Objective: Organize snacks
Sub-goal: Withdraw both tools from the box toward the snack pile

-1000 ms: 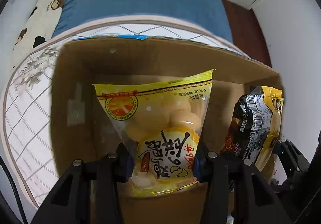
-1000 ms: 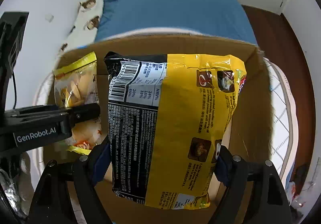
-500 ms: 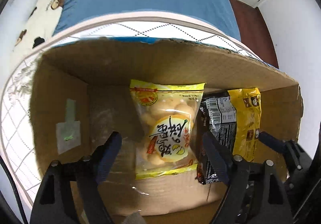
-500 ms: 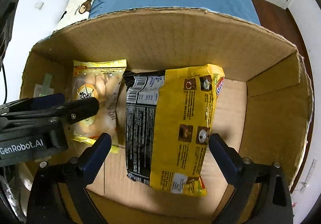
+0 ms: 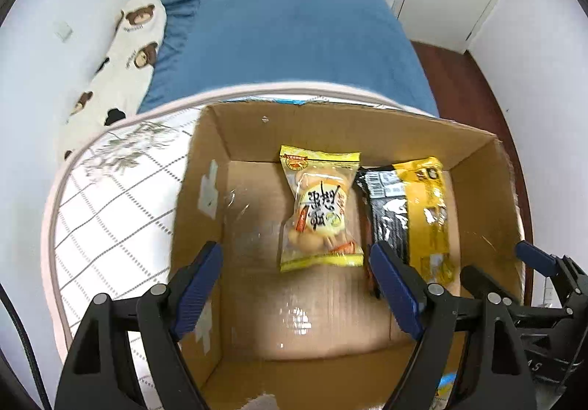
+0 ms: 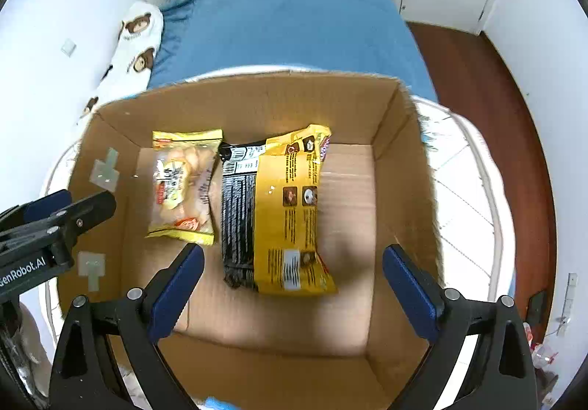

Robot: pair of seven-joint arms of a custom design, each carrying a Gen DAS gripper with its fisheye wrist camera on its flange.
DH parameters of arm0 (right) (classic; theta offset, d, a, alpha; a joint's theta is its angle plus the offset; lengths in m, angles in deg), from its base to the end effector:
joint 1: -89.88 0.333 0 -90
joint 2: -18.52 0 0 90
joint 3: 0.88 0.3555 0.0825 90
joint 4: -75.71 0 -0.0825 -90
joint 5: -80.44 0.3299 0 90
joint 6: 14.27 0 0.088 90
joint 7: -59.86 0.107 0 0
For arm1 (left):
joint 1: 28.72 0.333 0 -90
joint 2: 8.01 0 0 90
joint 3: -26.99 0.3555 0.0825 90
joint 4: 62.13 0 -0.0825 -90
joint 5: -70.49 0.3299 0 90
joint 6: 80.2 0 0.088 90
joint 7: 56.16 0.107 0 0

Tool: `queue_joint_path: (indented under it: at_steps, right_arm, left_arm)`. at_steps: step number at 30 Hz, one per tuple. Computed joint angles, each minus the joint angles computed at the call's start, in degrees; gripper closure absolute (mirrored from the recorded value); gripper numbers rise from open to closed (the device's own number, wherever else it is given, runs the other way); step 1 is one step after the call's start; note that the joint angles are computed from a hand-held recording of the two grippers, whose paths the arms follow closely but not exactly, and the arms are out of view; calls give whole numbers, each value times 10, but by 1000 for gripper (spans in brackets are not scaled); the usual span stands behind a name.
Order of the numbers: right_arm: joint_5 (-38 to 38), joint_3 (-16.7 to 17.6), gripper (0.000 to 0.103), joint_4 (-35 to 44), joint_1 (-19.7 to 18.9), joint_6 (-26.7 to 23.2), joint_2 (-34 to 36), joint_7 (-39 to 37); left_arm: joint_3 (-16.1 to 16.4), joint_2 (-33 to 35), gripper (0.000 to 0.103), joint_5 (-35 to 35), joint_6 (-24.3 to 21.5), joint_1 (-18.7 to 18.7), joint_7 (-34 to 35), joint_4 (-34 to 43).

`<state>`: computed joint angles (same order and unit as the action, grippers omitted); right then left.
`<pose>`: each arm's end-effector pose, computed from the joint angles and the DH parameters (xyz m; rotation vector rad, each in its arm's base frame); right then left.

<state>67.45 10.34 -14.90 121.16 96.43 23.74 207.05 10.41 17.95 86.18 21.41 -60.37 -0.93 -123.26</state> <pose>0.4298 0.3646 0.6497 -1.7983 2.2154 -0.2608 0.5001 -0.4381 0.6429 -1.8561 2.2907 -0.3808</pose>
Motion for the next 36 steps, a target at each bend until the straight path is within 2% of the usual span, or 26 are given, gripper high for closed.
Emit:
queue_joint_path:
  at_steps: [4, 14, 18, 20, 21, 23, 28, 36]
  right_arm:
    - [-29, 9, 3, 8, 16, -14, -16, 28]
    - [-96, 40, 3, 19, 60, -48, -64, 107]
    - [-95, 49, 3, 6, 69, -48, -84, 135]
    - [-82, 54, 3, -11, 74, -41, -97, 148]
    - [-77, 56, 3, -18, 75, -39, -101, 153]
    - [-55, 58, 3, -42, 80, -29, -114, 165]
    - [3, 67, 3, -137, 92, 6, -155, 217]
    - [138, 75, 3, -314, 139, 74, -204, 285]
  left_arm:
    - [-9, -65, 21, 3, 38, 3, -13, -76]
    - [-25, -174, 21, 36, 89, 7, -47, -178]
    - [-31, -215, 21, 31, 108, 14, -62, -222]
    - [-33, -235, 19, 17, 118, 19, -66, -246]
    - [-34, -247, 9, 10, 123, 22, -68, -262]
    - [-35, -264, 1, -1, 128, 25, -66, -287]
    - [-34, -319, 1, -45, 138, 27, -47, -388]
    - [-31, -383, 1, -102, 98, 12, -47, -556]
